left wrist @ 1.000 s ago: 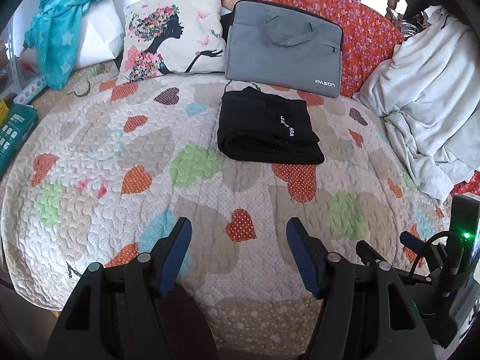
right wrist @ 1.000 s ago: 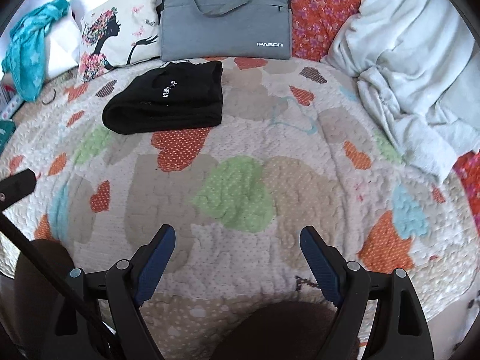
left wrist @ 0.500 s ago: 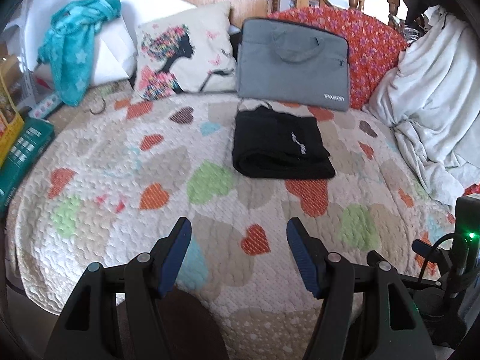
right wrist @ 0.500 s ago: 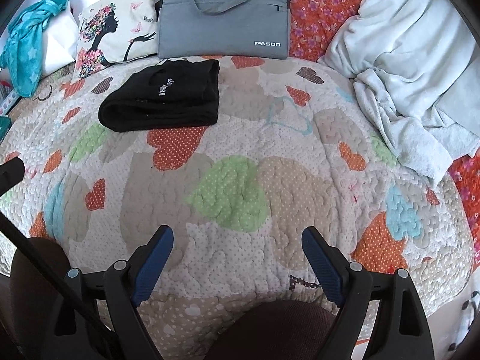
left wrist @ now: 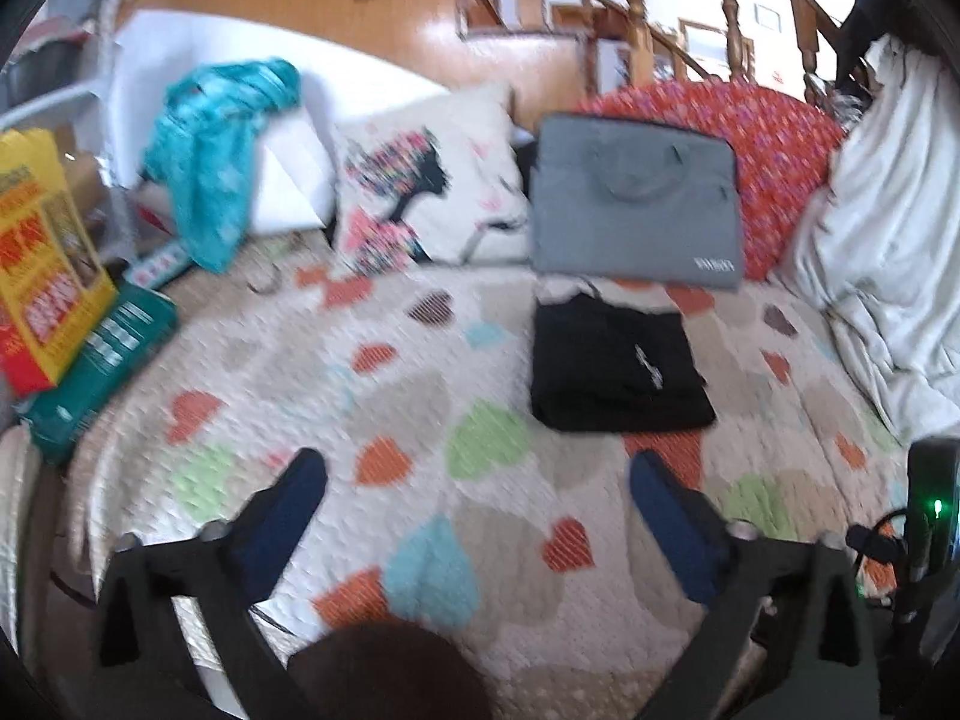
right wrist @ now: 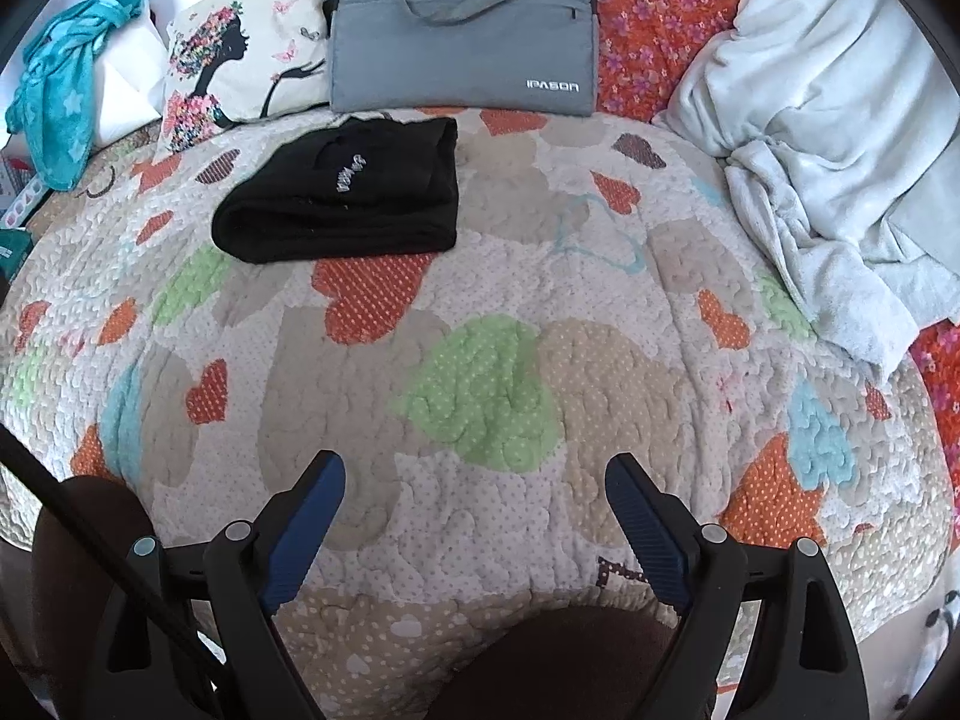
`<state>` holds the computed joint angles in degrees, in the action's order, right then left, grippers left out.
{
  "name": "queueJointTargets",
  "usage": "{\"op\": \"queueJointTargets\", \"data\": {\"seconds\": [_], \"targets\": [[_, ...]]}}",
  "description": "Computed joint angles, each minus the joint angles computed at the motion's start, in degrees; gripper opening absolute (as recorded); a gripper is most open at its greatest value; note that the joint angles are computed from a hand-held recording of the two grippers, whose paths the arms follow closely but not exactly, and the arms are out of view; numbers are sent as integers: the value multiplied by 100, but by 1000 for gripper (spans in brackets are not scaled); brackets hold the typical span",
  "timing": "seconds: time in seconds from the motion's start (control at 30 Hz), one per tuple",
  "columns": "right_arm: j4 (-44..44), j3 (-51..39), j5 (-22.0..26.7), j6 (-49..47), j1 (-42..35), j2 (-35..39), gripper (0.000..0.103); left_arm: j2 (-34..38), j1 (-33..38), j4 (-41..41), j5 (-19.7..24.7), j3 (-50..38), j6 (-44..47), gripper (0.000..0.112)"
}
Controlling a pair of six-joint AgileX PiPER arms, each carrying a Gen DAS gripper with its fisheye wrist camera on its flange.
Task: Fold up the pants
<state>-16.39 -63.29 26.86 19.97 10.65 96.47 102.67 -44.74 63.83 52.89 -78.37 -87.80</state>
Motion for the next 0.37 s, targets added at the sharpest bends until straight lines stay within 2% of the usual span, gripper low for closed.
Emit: {"op": "queueJointTargets", "data": {"seconds": [0.03, 0.1, 0.2, 0.3, 0.37], "targets": [[38, -35, 10, -49, 9, 3, 92, -79, 13, 61, -74, 38, -18, 102], [140, -157, 64, -176, 42, 40, 92, -227, 144, 25, -505, 182, -1, 103], [174, -292, 110, -216, 137, 106, 92, -150, 394, -614, -1003, 52, 677, 102], [224, -360, 136, -253, 207, 166, 92, 230, 560, -1629, -968, -394, 1786, 103], [296, -402, 171, -335, 217, 217, 92, 415, 635, -2024, -937, -566, 2193, 103]]}}
